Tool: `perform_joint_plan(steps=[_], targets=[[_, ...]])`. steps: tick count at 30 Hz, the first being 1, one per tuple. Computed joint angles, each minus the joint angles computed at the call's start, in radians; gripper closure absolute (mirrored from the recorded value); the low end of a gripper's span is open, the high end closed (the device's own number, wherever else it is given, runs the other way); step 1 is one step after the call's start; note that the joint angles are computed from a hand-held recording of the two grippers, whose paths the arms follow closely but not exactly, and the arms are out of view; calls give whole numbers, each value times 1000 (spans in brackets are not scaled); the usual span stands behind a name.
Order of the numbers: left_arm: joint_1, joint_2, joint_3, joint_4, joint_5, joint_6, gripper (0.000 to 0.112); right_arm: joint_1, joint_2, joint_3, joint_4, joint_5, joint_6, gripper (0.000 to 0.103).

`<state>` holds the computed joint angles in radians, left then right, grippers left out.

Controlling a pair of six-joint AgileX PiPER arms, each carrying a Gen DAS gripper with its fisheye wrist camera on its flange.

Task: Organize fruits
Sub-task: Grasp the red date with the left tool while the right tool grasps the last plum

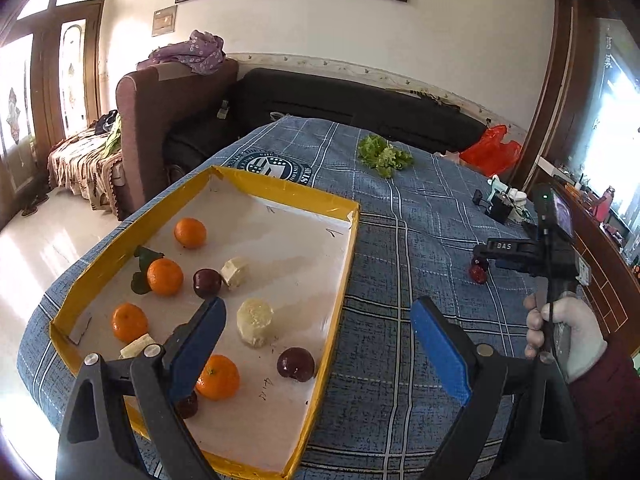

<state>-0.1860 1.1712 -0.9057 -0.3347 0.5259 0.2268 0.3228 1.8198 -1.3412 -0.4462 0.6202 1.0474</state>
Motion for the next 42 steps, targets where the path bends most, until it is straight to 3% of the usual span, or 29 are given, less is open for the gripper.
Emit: perform_joint_plan(steps=[3,4,5,14,20,22,23,25,28,35,36,37,38,39,42], targets=[[-35,18,-15,45,-5,-36,19,10,64,-64,22,47,-45,46],[-51,27,-24,56,-3,-46,19,24,67,-61,-18,54,-16,51],[-62,33,-31,61,1,-49,19,31,60,-47,-47,45,5,73],[-244,197,-195,30,109,-86,19,-4,-218,301,-170,-160,213,72],[-423,441,-418,217,112,-284,19,-10,-341,489,-445,-216,505,72],[-454,530,-503,237,121,-290,20,-51,-359,525,-452,-274,528,72],[-463,575,-548,234,131,-284,22,-85,-365,538,-401,-319,480,72],[-487,642,-612,265,136,-297,39,-127,-374,555,-347,-361,428,72],[-523,732,-696,327,135,-308,40,-173,-384,567,-230,-409,321,72],[-556,869,-834,350,195,-269,40,-188,-392,564,-151,-429,249,71],[-564,879,-846,369,206,-276,46,-187,-390,562,-146,-429,246,71],[-570,888,-856,381,215,-276,61,-186,-391,563,-146,-430,246,71],[-581,879,-841,415,195,-287,68,-182,-389,562,-156,-427,255,71],[-583,883,-848,409,201,-284,82,-178,-386,558,-165,-422,264,71],[-579,867,-837,401,192,-297,82,-175,-376,552,-163,-420,257,71]])
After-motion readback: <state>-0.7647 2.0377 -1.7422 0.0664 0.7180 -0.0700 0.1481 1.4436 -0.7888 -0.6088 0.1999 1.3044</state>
